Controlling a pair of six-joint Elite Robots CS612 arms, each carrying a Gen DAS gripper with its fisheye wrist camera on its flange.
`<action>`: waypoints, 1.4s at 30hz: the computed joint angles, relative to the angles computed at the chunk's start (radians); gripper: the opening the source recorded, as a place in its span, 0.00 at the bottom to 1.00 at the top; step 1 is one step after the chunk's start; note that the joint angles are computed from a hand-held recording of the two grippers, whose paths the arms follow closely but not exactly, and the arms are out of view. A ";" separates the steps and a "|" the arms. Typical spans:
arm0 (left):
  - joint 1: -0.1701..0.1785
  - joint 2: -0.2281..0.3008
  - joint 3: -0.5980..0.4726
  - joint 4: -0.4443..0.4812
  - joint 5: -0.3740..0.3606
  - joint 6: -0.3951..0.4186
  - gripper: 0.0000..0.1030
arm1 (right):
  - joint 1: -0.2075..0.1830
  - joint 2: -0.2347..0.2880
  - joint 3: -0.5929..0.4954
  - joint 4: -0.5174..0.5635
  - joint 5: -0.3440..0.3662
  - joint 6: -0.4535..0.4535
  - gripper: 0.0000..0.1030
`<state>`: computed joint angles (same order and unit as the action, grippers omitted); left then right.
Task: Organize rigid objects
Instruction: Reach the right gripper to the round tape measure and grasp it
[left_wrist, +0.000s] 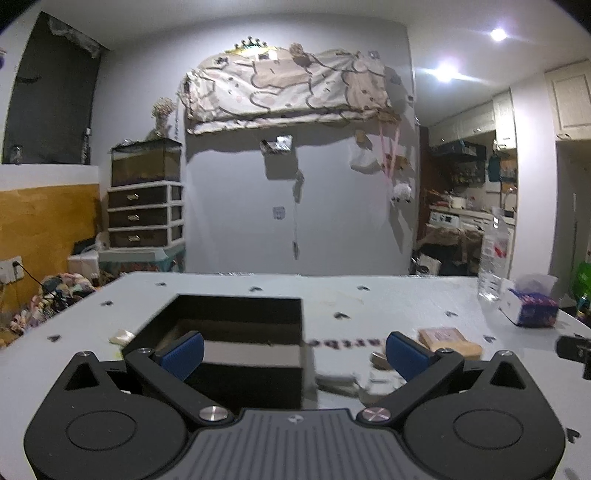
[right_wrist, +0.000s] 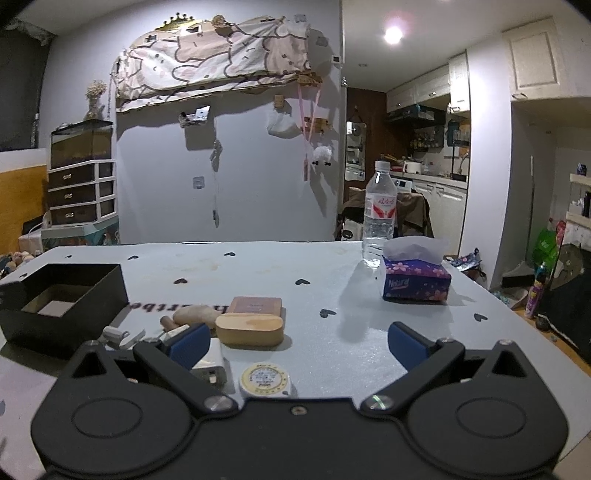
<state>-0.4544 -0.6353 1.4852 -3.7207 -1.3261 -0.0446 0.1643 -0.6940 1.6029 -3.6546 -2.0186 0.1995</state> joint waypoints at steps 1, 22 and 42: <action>0.004 0.004 -0.008 -0.004 0.006 0.002 1.00 | -0.004 0.003 -0.005 0.004 0.006 0.008 1.00; 0.117 0.047 -0.171 0.225 0.059 -0.051 0.83 | -0.066 0.065 -0.110 0.270 0.232 0.154 0.88; 0.149 0.105 -0.295 0.480 0.032 -0.088 0.10 | -0.057 0.094 -0.157 0.312 0.236 0.012 0.52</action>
<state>-0.3055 -0.5300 1.1898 -3.2409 -1.2937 -0.1323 0.1071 -0.5996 1.4462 -3.3430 -1.7822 0.2113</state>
